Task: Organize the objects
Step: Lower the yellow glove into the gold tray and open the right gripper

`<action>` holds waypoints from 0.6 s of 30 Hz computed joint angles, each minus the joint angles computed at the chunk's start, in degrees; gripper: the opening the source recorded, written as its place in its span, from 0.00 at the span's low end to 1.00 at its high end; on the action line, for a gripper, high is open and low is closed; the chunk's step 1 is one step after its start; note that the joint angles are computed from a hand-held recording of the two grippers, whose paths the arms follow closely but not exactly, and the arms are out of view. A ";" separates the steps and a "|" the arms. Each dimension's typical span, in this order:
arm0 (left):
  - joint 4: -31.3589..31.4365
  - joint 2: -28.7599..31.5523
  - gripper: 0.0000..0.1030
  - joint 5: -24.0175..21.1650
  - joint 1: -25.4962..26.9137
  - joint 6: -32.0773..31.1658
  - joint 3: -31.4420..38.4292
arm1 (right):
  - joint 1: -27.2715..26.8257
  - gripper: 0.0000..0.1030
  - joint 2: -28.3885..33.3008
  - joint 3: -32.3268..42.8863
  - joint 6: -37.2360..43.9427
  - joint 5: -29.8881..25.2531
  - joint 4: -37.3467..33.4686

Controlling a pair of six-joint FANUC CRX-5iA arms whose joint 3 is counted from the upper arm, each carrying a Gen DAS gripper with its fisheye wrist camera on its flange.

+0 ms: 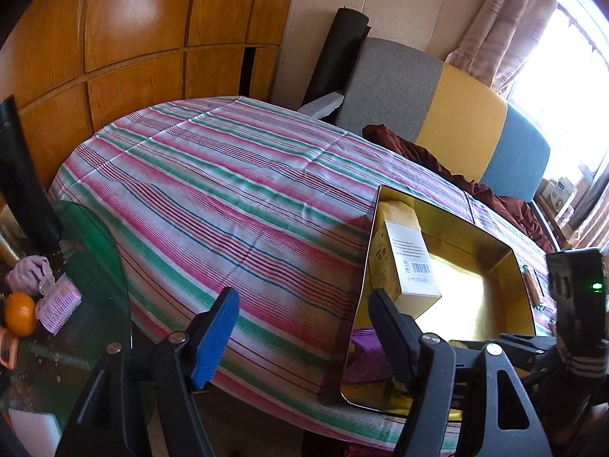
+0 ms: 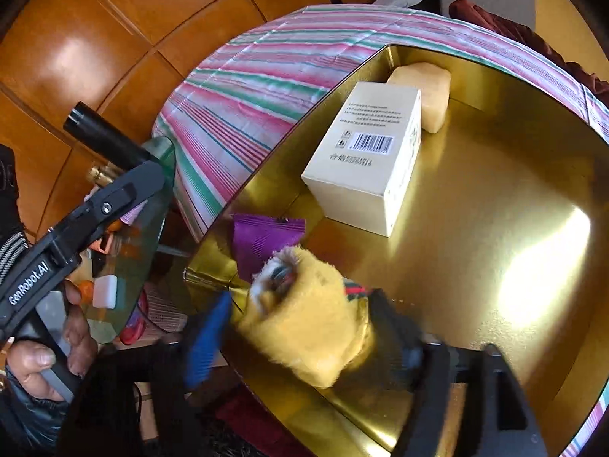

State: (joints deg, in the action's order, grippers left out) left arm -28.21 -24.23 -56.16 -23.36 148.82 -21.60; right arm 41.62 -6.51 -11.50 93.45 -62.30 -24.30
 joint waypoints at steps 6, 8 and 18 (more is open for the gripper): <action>-1.63 1.11 0.70 -1.09 -1.82 0.77 1.21 | -1.92 0.82 -4.45 -2.43 -1.00 2.80 0.15; -2.82 1.34 0.70 -1.64 -2.96 1.54 1.89 | -2.62 0.82 -5.91 -3.06 -1.64 3.61 0.49; -5.00 3.34 0.73 -2.88 -6.91 1.18 4.92 | -3.39 0.82 -12.69 -6.69 -6.42 8.44 8.14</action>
